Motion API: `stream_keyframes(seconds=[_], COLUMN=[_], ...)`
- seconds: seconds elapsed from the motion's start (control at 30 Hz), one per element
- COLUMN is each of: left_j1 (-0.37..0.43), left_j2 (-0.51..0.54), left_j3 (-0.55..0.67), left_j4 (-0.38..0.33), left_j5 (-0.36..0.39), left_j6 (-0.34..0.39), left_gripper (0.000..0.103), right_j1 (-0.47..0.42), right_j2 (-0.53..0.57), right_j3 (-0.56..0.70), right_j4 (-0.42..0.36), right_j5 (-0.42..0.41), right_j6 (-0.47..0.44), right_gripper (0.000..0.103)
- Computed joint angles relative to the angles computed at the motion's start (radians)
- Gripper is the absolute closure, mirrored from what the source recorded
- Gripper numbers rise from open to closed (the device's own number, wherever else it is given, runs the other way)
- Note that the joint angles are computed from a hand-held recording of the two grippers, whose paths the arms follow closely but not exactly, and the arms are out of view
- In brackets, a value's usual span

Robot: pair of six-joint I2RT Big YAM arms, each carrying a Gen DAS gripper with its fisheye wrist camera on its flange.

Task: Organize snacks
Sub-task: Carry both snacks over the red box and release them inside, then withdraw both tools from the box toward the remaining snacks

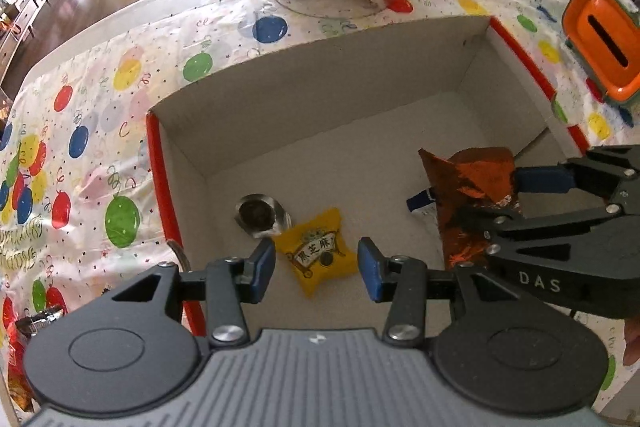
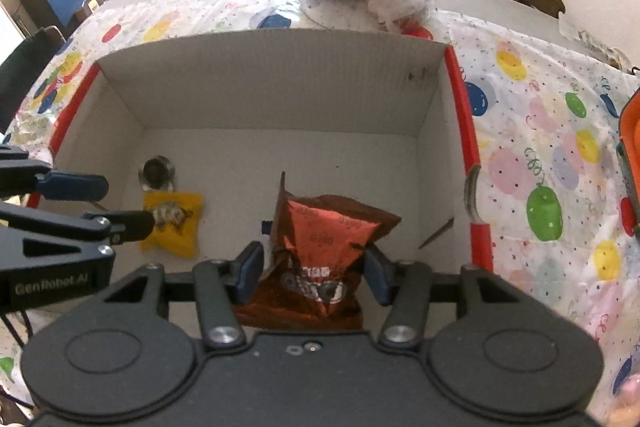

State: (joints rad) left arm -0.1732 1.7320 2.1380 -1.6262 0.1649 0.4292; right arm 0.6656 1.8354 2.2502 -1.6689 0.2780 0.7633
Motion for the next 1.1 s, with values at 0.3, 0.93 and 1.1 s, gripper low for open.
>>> stream_keyframes(seconds=[0.3, 0.93, 1.1], left_j1=[0.041, 0.221, 0.288], left_j2=[-0.043, -0.162, -0.167], left_j3=[-0.003, -0.028, -0.017], left_j4=[0.022, 0.093, 0.09], left_j5=[0.081, 0.26, 0.319], left_j6=[-0.023, -0.018, 0.024], left_gripper=[0.054, 0.033, 0.032], right_j1=[0.034, 0.164, 0.2], right_j2=[-0.061, -0.042, 0.02], right_j3=[-0.01, 0.142, 0.254], right_j4=[0.034, 0.06, 0.047], right_j5=[0.055, 0.213, 0.229], right_j6=[0.031, 0.075, 0.073], right_gripper=[0.041, 0.017, 0.009])
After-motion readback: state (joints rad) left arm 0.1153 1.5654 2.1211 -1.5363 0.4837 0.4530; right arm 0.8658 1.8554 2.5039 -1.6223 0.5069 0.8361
